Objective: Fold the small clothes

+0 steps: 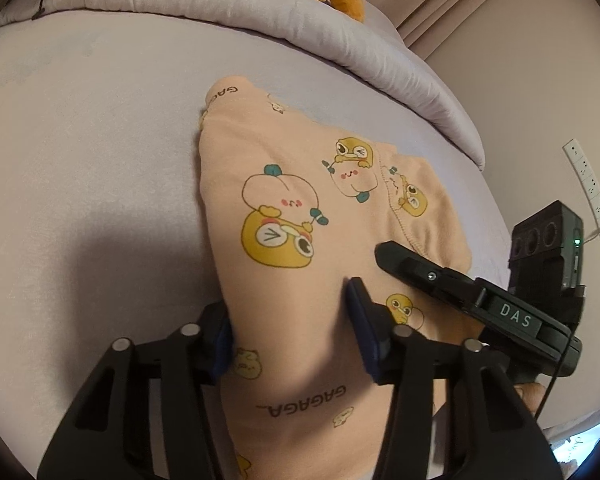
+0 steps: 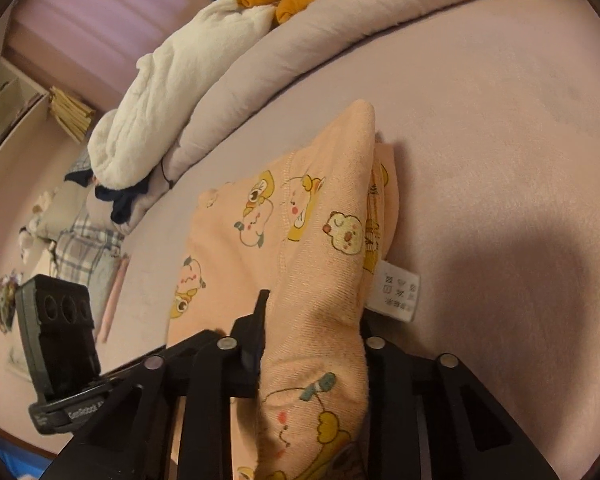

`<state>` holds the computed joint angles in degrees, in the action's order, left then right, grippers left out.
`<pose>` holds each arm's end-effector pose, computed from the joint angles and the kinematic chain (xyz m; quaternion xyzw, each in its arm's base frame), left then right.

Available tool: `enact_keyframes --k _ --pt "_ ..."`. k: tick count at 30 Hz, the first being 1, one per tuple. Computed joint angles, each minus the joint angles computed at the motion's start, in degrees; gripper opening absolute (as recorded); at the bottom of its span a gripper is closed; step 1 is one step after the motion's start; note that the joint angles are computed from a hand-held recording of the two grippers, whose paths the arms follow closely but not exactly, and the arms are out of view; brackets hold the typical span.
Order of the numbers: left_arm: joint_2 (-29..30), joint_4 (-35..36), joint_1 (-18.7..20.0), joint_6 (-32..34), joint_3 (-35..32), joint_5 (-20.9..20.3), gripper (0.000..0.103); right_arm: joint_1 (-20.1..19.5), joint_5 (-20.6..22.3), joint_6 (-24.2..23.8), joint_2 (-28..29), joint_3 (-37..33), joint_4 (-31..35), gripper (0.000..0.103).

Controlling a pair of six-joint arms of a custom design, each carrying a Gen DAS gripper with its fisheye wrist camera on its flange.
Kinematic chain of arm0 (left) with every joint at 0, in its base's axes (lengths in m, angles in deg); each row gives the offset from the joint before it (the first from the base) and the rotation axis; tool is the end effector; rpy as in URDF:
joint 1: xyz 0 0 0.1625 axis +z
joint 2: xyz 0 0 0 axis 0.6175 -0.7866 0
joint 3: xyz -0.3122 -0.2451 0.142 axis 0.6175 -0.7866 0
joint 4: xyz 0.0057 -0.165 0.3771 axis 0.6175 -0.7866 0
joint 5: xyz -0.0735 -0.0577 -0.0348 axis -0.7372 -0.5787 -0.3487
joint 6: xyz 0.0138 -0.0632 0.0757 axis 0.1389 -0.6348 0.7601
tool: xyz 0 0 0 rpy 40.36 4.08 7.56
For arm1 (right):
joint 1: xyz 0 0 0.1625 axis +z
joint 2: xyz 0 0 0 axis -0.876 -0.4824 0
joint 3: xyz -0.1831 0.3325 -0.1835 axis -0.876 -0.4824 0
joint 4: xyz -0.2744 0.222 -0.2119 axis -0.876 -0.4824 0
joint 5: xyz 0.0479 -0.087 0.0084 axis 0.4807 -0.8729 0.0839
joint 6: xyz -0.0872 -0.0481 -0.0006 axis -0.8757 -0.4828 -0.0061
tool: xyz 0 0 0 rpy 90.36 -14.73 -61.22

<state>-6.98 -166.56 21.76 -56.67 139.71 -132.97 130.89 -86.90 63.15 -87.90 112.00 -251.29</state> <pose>-0.2227 -0.6885 -0.0476 0.2003 0.9680 -0.1403 0.0570 -0.0598 -0.5640 0.2019 -0.0163 -0.9319 0.3513 0.0886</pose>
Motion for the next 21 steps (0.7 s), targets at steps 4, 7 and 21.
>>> enact_keyframes --k 4,7,21 --pt "-0.1 -1.0 -0.7 0.7 0.6 1.4 0.034 0.9 -1.3 -0.8 0.0 1.1 -2.8 0.025" --pt "-0.5 -2.0 -1.4 1.6 1.6 2.2 0.028 1.8 -2.1 -1.3 -0.1 2.1 -4.9 0.024" --pt "-8.4 -8.1 -4.6 1.1 14.2 1.9 0.026 4.3 -1.4 -3.6 -4.7 11.8 -11.4 0.023"
